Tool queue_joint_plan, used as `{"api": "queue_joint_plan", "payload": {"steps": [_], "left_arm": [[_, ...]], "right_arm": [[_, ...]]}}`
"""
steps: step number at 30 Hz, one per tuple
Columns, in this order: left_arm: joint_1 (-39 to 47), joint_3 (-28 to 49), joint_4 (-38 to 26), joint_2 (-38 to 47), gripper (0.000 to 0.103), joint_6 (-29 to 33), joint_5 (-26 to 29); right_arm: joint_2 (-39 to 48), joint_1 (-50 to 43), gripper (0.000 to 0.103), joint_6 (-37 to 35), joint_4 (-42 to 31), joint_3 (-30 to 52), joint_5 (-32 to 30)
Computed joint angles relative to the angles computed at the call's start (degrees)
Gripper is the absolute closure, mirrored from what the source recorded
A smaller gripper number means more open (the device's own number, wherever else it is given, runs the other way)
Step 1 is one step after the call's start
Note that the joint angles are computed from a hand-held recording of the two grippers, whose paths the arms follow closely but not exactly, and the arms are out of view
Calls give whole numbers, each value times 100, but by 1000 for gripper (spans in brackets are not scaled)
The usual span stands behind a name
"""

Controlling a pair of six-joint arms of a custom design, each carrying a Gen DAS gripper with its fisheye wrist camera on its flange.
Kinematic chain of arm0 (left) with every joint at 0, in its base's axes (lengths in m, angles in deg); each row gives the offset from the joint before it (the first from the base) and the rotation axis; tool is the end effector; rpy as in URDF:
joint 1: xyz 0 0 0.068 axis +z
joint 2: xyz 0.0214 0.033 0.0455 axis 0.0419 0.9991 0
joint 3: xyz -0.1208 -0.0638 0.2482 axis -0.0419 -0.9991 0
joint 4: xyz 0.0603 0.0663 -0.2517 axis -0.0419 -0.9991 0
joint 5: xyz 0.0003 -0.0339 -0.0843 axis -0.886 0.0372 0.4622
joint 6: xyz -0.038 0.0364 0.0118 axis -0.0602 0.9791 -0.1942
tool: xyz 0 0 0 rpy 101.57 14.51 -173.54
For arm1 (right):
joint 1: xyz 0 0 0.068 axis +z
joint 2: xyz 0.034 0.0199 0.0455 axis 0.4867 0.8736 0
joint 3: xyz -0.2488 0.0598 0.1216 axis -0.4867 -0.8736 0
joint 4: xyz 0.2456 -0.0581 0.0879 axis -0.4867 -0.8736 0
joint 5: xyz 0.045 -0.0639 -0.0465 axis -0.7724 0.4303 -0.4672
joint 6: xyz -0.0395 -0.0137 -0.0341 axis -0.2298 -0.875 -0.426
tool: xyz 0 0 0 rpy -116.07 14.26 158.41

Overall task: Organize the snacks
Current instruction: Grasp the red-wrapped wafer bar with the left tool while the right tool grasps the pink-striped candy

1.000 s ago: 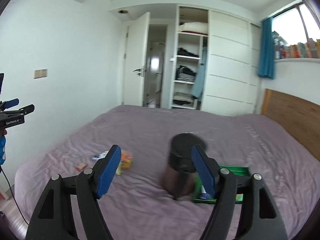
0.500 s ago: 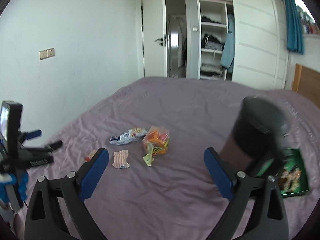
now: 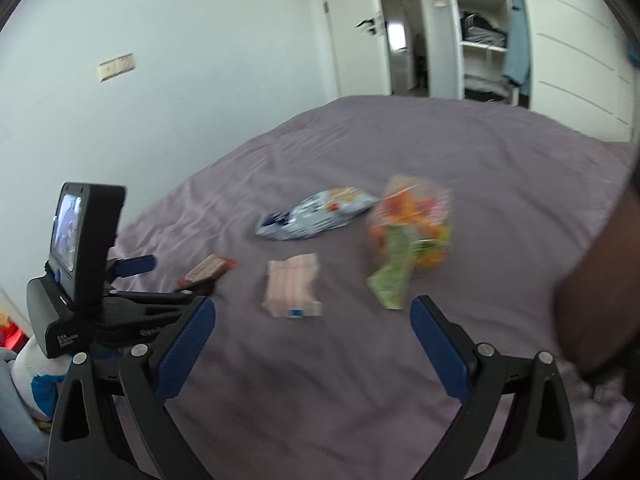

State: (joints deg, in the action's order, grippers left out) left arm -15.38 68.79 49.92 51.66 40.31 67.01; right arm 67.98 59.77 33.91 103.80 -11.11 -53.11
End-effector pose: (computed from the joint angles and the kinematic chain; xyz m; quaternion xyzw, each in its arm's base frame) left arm 0.3256 -0.0977 0.0523 0.0936 0.9331 0.0239 0.3464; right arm 0.2257 0.1278 0.0993 -0.0627 0.8928 0.1266 0.4278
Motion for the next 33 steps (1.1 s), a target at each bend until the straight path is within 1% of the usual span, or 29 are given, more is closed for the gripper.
{"api": "queue_joint_plan", "payload": {"steps": [3,8,10,11,12,14,15,16,17,18,20,21,23,24,28,33], "left_arm": [[96,-19,118,97,17,22,178],[181,26,271,252,18,51,377],[227,42,324,291,20,71,501],[247,36,341,285,22,74,553],[261,50,359,304,23,72,593],[282,155,407,408,29,58,697],[294,166,434,431,31,61,728],[294,173,481,464,35,68,747],[289,179,514,477,42,79,768],[286,181,554,499,46,95,796],[264,191,618,548,56,144,837],[247,184,664,574,58,178,839],[210,148,774,593,73,236,842],[191,139,837,613,75,263,812],[64,191,983,765,75,287,595],[109,99,1114,761,75,290,673]], "right_arm": [[728,-73,0,-3,75,494,-202],[1547,-157,1,-30,-89,1113,-411],[1827,-229,9,-7,45,1212,-548],[1893,-246,15,8,108,1226,-585],[1964,-277,18,12,207,1234,-647],[2075,-321,20,-17,303,1284,-731],[2159,-331,29,-29,345,1334,-764],[2212,-348,35,-42,377,1366,-810],[2267,-370,43,-51,418,1395,-858],[2307,-387,45,-58,475,1399,-898],[2358,-419,46,-57,694,1306,-984],[2413,-416,46,-53,807,1287,-989],[2491,-409,47,-86,965,1278,-975],[2539,-380,49,-105,1024,1273,-930],[2682,-396,52,-87,1197,1257,-974],[2724,-363,52,-71,1271,1248,-926]]}}
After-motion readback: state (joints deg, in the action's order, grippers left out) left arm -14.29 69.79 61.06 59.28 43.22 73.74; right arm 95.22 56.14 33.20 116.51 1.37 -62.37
